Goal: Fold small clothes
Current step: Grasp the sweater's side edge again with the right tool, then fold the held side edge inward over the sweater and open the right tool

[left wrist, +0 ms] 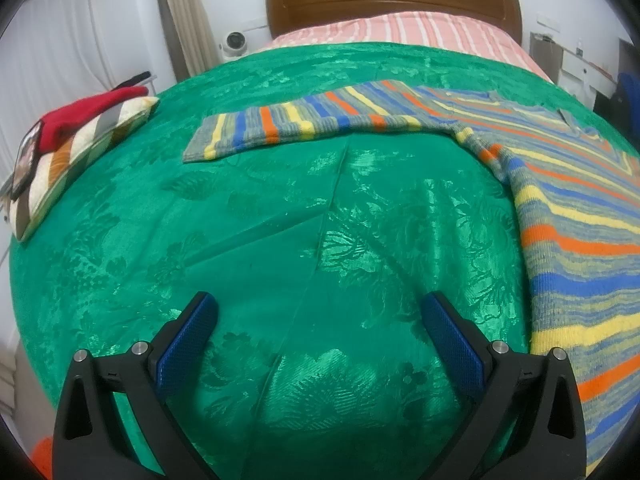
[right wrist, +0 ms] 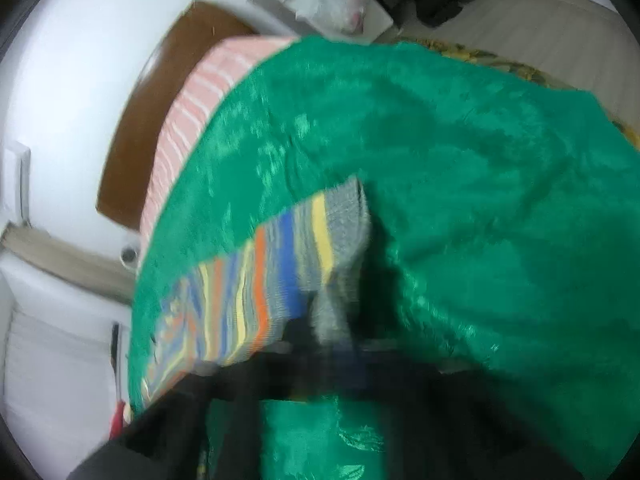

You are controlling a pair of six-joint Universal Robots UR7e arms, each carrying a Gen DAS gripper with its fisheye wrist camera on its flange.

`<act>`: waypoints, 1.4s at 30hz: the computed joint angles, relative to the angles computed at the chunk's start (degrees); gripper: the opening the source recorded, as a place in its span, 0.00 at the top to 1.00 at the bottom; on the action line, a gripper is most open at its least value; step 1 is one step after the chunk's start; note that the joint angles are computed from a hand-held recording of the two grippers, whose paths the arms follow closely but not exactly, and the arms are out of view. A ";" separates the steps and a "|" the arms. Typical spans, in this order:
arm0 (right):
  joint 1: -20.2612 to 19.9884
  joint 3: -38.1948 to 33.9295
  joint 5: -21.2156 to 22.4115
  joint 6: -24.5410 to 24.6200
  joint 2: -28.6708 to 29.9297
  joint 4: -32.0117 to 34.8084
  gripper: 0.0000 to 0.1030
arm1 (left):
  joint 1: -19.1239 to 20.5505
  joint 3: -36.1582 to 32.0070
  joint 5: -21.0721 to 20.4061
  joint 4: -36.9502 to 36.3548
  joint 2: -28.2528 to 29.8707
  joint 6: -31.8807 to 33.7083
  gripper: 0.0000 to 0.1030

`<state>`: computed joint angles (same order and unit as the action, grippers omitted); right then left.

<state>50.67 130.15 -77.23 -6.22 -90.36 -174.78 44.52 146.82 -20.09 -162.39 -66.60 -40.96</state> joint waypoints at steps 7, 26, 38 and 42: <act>16.60 0.00 -12.27 -8.56 -1.27 -7.09 0.96 | 0.01 -0.06 -0.15 -0.17 0.04 0.22 0.01; 37.52 -6.33 -4.85 -3.00 26.16 -8.66 0.31 | -0.08 0.76 -0.44 -4.32 0.64 2.43 0.01; 28.36 22.61 -28.90 -32.99 11.90 -39.19 0.29 | -0.70 1.12 0.71 -4.35 1.55 1.25 0.01; 20.90 26.35 -24.90 -35.24 16.47 -53.49 0.20 | -0.92 1.52 1.05 -5.51 1.92 1.40 0.01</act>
